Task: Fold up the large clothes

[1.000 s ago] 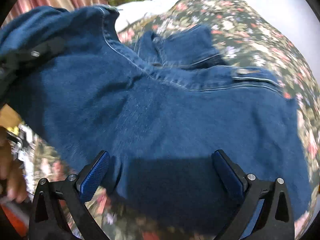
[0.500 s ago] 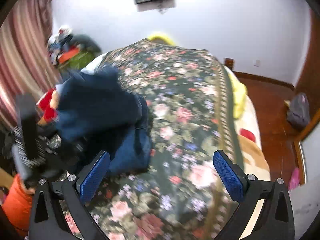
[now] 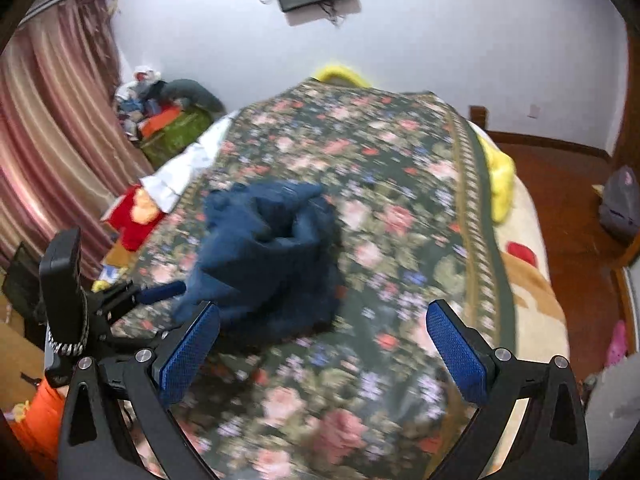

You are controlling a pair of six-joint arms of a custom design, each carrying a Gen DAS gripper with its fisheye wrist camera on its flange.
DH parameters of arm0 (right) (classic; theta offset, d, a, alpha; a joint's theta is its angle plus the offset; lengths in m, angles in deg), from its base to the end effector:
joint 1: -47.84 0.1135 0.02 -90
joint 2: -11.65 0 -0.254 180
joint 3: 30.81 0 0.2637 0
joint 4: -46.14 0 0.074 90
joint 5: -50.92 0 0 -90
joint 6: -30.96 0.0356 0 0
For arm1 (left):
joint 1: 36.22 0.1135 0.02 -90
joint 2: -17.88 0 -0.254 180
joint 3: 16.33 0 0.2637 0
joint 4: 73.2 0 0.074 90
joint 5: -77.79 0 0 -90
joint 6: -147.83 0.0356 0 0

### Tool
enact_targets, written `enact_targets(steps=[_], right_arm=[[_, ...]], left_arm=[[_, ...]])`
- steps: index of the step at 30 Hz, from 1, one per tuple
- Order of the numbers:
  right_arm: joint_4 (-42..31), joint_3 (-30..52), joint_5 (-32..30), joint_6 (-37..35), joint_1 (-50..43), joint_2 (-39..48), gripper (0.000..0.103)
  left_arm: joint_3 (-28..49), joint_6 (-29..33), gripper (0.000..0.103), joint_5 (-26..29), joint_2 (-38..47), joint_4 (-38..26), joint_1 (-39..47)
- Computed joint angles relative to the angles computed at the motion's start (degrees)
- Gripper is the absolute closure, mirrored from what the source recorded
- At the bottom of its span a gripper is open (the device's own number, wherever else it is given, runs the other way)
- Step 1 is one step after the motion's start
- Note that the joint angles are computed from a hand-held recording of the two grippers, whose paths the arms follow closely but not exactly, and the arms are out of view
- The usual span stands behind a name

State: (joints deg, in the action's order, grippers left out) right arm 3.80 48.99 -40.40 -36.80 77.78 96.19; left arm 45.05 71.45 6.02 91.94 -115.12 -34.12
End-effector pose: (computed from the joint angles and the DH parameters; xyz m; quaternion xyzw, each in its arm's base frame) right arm 0.2884 0.1670 0.2643 -0.0667 0.9282 0.1705 0.3238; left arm 0.2702 -0.0012 0.2120 0.1423 0.9310 -0.1084 0.3180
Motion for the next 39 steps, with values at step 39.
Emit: enact_targets(steps=[39], right_arm=[[4.22,-4.59,-2.88,0.34,-4.76,13.11,0.000]], left_arm=[[-6.64,5.08,0.012,-0.16,8.70,7.23,16.75]])
